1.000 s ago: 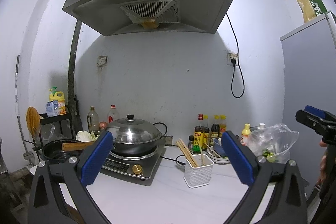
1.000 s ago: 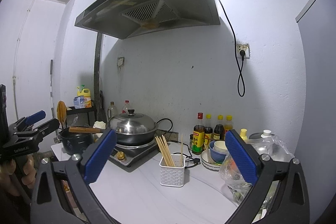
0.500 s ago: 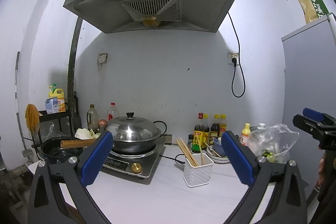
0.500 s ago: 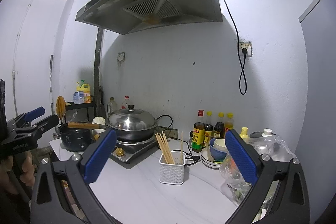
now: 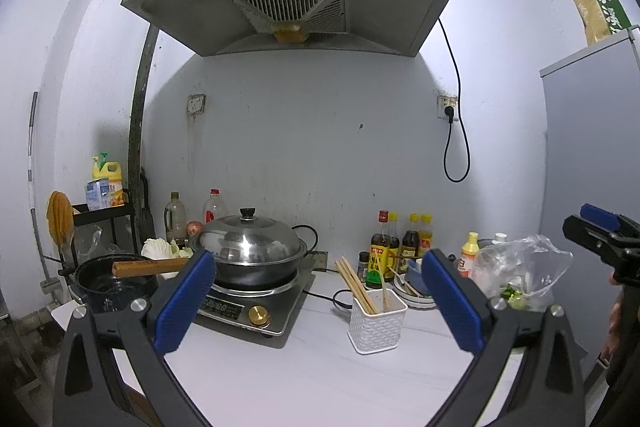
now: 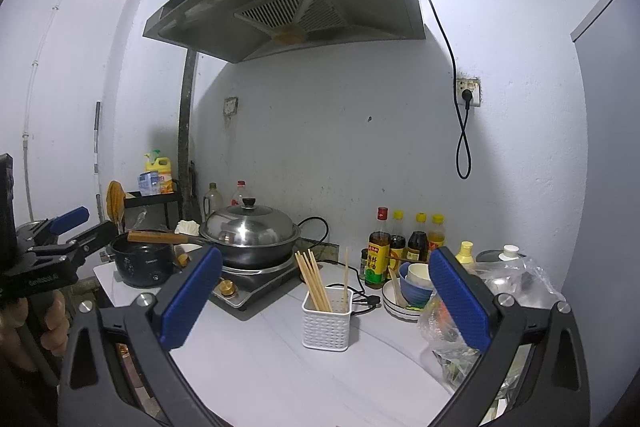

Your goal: Organize utensils

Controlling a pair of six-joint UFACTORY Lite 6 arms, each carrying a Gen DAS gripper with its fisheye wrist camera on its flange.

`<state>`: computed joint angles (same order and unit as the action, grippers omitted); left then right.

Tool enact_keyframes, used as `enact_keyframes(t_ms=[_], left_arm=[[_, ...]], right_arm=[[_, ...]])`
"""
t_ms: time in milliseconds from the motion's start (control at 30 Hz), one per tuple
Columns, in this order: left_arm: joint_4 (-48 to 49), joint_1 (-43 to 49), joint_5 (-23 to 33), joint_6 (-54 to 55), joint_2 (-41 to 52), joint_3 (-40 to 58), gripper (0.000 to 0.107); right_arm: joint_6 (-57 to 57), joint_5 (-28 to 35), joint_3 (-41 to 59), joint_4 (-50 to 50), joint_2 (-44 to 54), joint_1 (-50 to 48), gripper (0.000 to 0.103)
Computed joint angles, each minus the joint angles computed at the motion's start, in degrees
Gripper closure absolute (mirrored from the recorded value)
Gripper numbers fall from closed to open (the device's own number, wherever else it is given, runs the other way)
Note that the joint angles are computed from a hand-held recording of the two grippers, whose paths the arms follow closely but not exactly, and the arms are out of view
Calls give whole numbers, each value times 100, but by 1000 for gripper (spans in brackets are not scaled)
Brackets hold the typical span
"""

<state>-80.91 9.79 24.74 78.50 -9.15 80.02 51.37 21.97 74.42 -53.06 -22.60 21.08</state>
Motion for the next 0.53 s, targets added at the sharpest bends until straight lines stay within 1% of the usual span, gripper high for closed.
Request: enact_keyframes(t_ms=[267,533], left_arm=[[-76,-28,-16,77,-15,-8,4],[-119,-112,-84,167,108,88,4]], right_arm=[[72,0,21,-29,35,11,0],[-79,-38,186,174,244,-75,0]])
